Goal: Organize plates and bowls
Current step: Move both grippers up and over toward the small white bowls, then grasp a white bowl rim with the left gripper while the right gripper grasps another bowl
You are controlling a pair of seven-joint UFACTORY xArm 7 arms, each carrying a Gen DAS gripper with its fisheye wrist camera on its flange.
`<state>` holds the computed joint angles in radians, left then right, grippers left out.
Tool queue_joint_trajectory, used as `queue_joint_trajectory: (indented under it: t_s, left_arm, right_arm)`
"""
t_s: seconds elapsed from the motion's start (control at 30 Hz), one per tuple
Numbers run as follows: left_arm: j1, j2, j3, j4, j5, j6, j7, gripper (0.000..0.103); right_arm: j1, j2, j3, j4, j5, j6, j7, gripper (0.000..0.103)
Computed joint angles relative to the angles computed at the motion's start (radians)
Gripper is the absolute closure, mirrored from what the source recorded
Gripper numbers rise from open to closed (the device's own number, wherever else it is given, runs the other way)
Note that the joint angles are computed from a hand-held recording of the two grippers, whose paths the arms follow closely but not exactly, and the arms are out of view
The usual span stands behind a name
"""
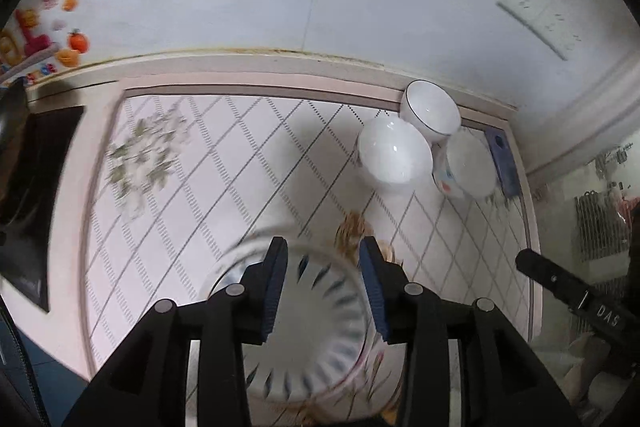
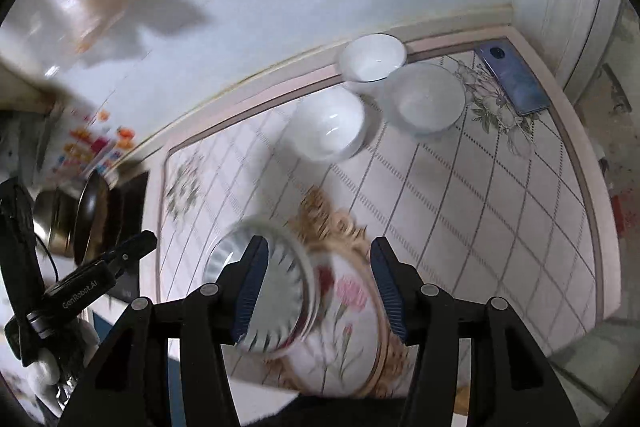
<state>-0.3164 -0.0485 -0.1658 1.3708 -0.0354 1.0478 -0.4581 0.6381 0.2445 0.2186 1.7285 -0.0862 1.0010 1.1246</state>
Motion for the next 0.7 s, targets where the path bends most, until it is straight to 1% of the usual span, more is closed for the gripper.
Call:
queue_joint_trajectory:
  t_s: [0.07,0.13,0.23,0.33,0.5,0.53,0.6,0.63,0.67,0.7]
  left_arm:
    - [-0.002,0.118,0.001,0.095,-0.015,0.015,0.002,0.068]
    - [-0.006,0.234,0.006,0.195,-0.034,0.045,0.006,0.068]
    - [-0.014,0.360,0.013,0.313,-0.053,0.078,0.010,0.068]
    - [-0.018,0.479,0.018,0.436,-0.073,0.115,0.024,0.068]
    - [-0.039,0.642,0.027,0.630,-0.072,0.186,0.042,0.068]
    - [-0.043,0.672,0.029,0.668,-0.070,0.203,0.047,0.068]
    - [-0.055,0.727,0.034,0.742,-0.060,0.240,0.060,0.068]
    - [-0.063,0.753,0.037,0.775,-0.052,0.257,0.069,0.068]
    - [-0.068,0.775,0.039,0.806,-0.049,0.271,0.076,0.068]
    - [-0.073,0.791,0.043,0.828,-0.044,0.282,0.081,0.068]
  right_arm:
    - [-0.041,0.032,-0.010,-0.013,0.048,-0.052,-0.050,0.047]
    - [-0.079,0.093,-0.018,0.010,0.095,-0.080,-0.102,0.047]
    - [-0.116,0.175,-0.021,0.049,0.162,-0.114,-0.163,0.047]
    - [-0.144,0.284,-0.021,0.129,0.220,-0.120,-0.212,0.047]
    - [-0.140,0.421,-0.034,0.255,0.248,-0.085,-0.231,0.048]
    - [-0.138,0.457,-0.037,0.296,0.249,-0.066,-0.234,0.049]
    - [-0.133,0.495,-0.042,0.339,0.251,-0.050,-0.235,0.057]
    - [-0.131,0.514,-0.045,0.361,0.251,-0.041,-0.236,0.059]
    - [-0.128,0.531,-0.047,0.381,0.251,-0.030,-0.233,0.062]
    - [-0.128,0.545,-0.046,0.394,0.257,-0.027,-0.231,0.068]
